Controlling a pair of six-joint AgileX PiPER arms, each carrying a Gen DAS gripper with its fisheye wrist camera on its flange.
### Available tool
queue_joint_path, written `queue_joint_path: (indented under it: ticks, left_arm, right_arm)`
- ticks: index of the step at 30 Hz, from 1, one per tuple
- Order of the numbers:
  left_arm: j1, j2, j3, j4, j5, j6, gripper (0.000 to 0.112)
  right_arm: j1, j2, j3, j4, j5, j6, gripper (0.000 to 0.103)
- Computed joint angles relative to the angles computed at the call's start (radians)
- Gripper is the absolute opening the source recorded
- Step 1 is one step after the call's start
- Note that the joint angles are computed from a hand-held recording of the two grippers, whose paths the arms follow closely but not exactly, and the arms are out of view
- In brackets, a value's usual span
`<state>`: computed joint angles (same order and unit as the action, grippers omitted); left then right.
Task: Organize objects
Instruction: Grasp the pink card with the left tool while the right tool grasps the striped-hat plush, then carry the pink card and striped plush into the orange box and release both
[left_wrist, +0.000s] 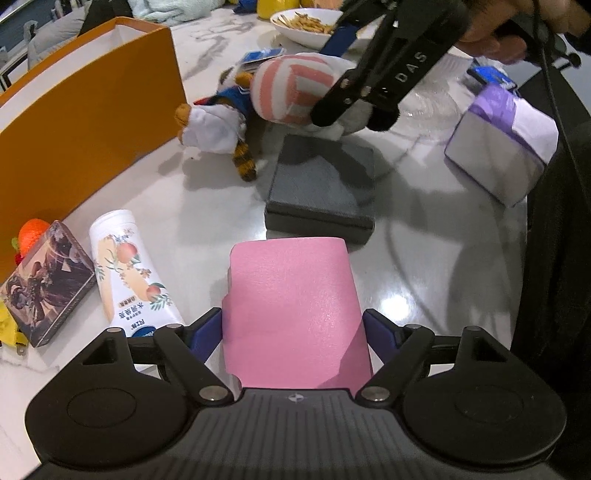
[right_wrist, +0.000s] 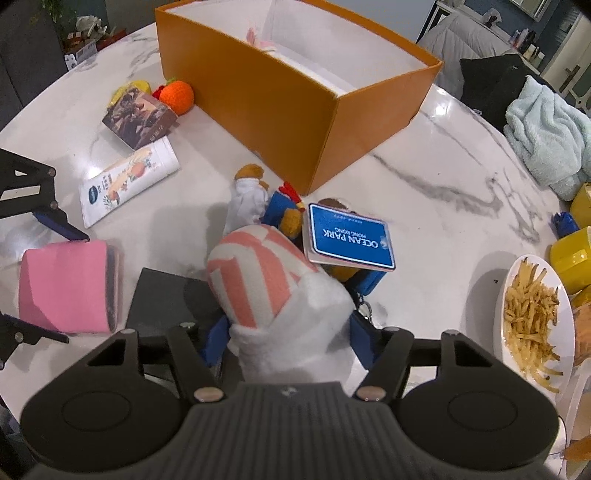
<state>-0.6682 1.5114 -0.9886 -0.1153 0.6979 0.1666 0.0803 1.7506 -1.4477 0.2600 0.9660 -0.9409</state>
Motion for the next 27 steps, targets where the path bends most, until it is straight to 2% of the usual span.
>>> queue_joint_path:
  ticks: [6, 8, 12, 15, 22, 27]
  left_arm:
    - [0.022, -0.022, 0.003, -0.033, -0.004, 0.021, 0.094]
    - [0.025, -0.037, -0.008, -0.041, 0.013, 0.021, 0.094]
    - [0.084, -0.049, -0.035, -0.148, 0.045, 0.083, 0.094]
    - [0.101, -0.061, -0.06, -0.149, 0.065, 0.095, 0.094]
    - [0.157, -0.072, -0.16, -0.128, 0.122, 0.106, 0.094]
    - [0.198, -0.042, -0.29, -0.086, 0.142, 0.084, 0.094]
  right_arm:
    - [-0.013, -0.025, -0.016, 0.007, 0.032, -0.004, 0.068]
    - [-0.013, -0.033, -0.014, 0.001, 0.04, -0.005, 0.068]
    - [-0.014, -0.048, -0.022, 0.004, 0.073, -0.014, 0.068]
    - [-0.019, -0.065, -0.042, 0.03, 0.103, -0.032, 0.068]
    - [-0.015, -0.058, -0.16, 0.087, 0.171, -0.016, 0.068]
    - [-0.004, 0.002, -0.327, 0.141, 0.236, 0.072, 0.068]
